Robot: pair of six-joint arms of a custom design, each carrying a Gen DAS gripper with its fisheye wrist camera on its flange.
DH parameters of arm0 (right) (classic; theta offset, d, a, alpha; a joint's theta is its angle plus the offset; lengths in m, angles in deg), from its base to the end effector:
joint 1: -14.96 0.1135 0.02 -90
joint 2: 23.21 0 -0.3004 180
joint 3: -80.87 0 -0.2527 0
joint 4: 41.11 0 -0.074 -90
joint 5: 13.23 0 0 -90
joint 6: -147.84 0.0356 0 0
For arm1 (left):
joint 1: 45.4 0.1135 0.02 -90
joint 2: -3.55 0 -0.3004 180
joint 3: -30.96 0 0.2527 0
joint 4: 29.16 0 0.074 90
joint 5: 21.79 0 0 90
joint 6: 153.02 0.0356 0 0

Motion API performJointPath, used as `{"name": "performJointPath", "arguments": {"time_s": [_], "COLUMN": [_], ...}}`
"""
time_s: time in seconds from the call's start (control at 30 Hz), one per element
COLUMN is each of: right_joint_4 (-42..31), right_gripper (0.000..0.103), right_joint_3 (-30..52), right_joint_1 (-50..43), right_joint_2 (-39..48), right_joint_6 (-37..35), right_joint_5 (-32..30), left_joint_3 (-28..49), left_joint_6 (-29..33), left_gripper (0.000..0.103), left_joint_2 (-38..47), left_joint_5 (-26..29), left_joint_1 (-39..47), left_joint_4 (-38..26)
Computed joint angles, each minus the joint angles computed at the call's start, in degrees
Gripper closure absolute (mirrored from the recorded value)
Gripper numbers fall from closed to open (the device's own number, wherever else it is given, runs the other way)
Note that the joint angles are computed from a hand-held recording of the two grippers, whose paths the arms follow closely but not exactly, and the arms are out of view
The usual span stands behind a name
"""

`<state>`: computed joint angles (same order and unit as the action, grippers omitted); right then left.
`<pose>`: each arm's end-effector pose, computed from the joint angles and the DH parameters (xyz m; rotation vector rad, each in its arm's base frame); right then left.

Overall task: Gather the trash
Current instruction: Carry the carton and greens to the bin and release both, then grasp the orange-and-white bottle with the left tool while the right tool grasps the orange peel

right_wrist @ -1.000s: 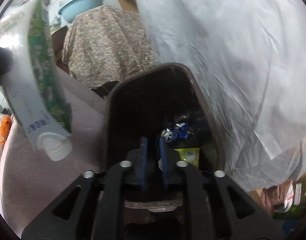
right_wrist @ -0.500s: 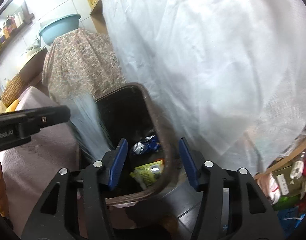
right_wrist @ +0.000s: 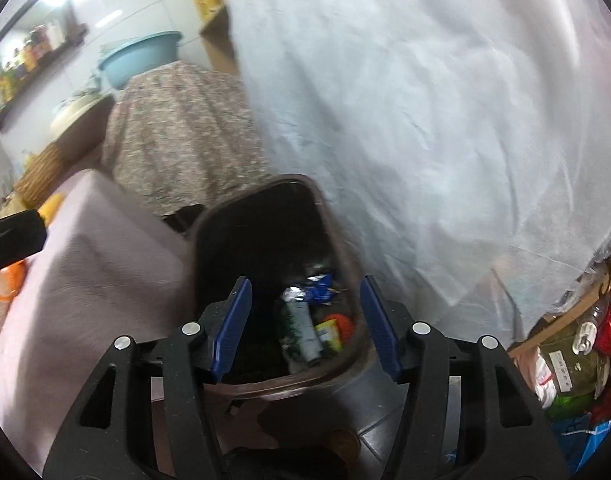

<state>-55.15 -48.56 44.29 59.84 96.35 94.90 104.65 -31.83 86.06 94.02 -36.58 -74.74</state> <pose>0.2417 0.1231 0.1977 0.3352 2.3172 0.2106 0.2912 0.0295 0.2864 0.6390 2.3210 -0.2532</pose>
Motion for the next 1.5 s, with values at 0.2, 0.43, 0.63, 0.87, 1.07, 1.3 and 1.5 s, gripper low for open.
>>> {"name": "performJointPath", "arguments": {"time_s": [0.2,0.43,0.63,0.87,1.07,1.3,1.5], "right_joint_4": [-3.61,-5.85,-8.21,-10.21,-12.33,-14.15,-15.53], "right_gripper": [0.042,0.039,0.038,0.038,0.038,0.038,0.038], "right_joint_3": [6.34,13.43,16.76,20.38,24.52,32.12,39.66], "right_joint_1": [9.14,16.47,20.84,22.63,24.12,24.61,23.40], "right_joint_2": [0.11,3.50,5.20,6.70,8.57,13.57,18.95], "right_joint_6": [0.55,-0.23,-1.25,-2.77,-4.45,-8.98,-9.93], "right_joint_5": [1.41,0.78,1.18,0.54,-0.18,-3.01,-8.73], "left_joint_3": [3.55,8.02,15.51,17.16,14.26,14.61,13.78], "left_joint_6": [11.35,25.72,32.71,36.27,38.27,37.17,36.31], "left_gripper": [0.007,0.007,0.007,0.007,0.011,0.031,0.035], "left_joint_2": [-2.85,1.07,8.97,12.63,12.82,13.79,12.01], "left_joint_5": [9.90,12.65,8.96,2.48,-2.68,-6.16,-2.88], "left_joint_1": [15.59,30.85,37.09,36.82,35.16,33.68,35.67], "left_joint_4": [-10.95,-14.64,-14.33,-10.09,-4.82,-3.82,-5.75]}}
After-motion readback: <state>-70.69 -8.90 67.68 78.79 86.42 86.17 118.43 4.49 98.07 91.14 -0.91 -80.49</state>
